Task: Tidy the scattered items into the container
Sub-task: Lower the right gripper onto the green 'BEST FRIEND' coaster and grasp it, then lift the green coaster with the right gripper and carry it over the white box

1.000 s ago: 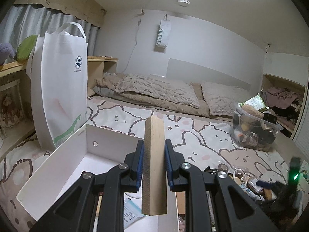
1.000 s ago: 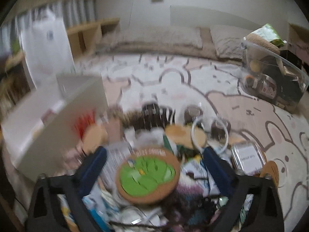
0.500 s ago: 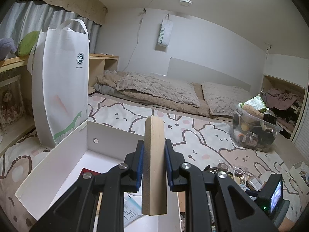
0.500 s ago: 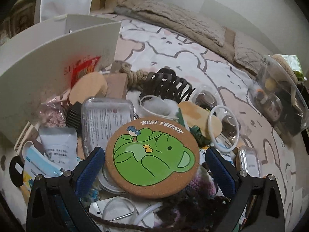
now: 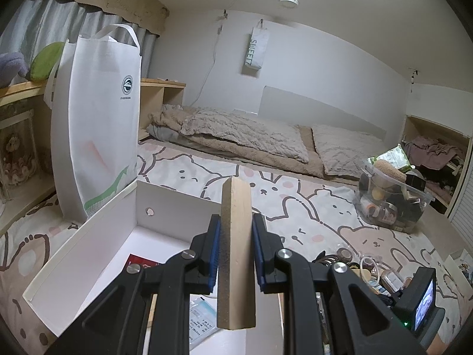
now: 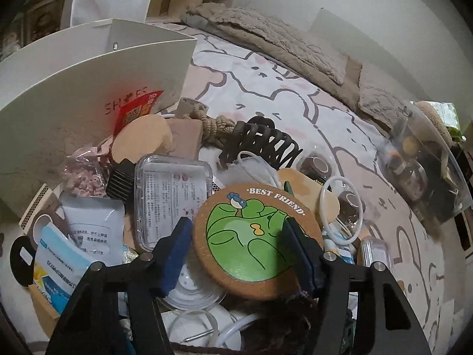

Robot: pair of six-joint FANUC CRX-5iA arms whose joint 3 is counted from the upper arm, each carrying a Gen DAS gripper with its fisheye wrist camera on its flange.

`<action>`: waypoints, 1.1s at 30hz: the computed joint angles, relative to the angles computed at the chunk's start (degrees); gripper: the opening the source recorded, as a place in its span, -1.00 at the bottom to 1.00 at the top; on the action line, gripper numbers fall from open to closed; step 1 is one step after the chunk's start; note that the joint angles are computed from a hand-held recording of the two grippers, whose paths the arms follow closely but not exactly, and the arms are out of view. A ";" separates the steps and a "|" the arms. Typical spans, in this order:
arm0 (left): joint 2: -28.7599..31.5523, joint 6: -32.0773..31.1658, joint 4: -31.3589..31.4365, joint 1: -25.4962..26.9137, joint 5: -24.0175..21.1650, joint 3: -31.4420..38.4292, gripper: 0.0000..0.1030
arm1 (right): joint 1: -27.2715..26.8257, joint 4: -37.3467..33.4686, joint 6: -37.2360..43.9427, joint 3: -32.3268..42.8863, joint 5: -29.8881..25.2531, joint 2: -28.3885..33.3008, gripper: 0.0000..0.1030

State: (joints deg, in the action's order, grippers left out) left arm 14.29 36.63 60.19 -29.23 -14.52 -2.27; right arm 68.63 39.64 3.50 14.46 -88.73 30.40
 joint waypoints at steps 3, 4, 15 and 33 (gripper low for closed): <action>-0.04 0.46 -0.64 0.11 -0.27 0.00 -0.61 | 0.07 1.07 -1.10 -0.81 -0.45 -0.19 0.65; -0.04 0.62 -0.96 0.16 -0.48 0.05 -0.61 | 0.27 1.68 -2.06 -1.60 -0.48 -0.64 0.97; 0.10 1.31 -1.84 0.17 -0.93 0.16 -0.61 | -1.34 -2.53 -2.44 -7.36 7.18 -6.14 1.00; 0.52 2.86 -2.41 0.94 -1.66 0.38 -0.61 | -1.32 -0.79 1.17 -4.65 4.88 -3.45 0.95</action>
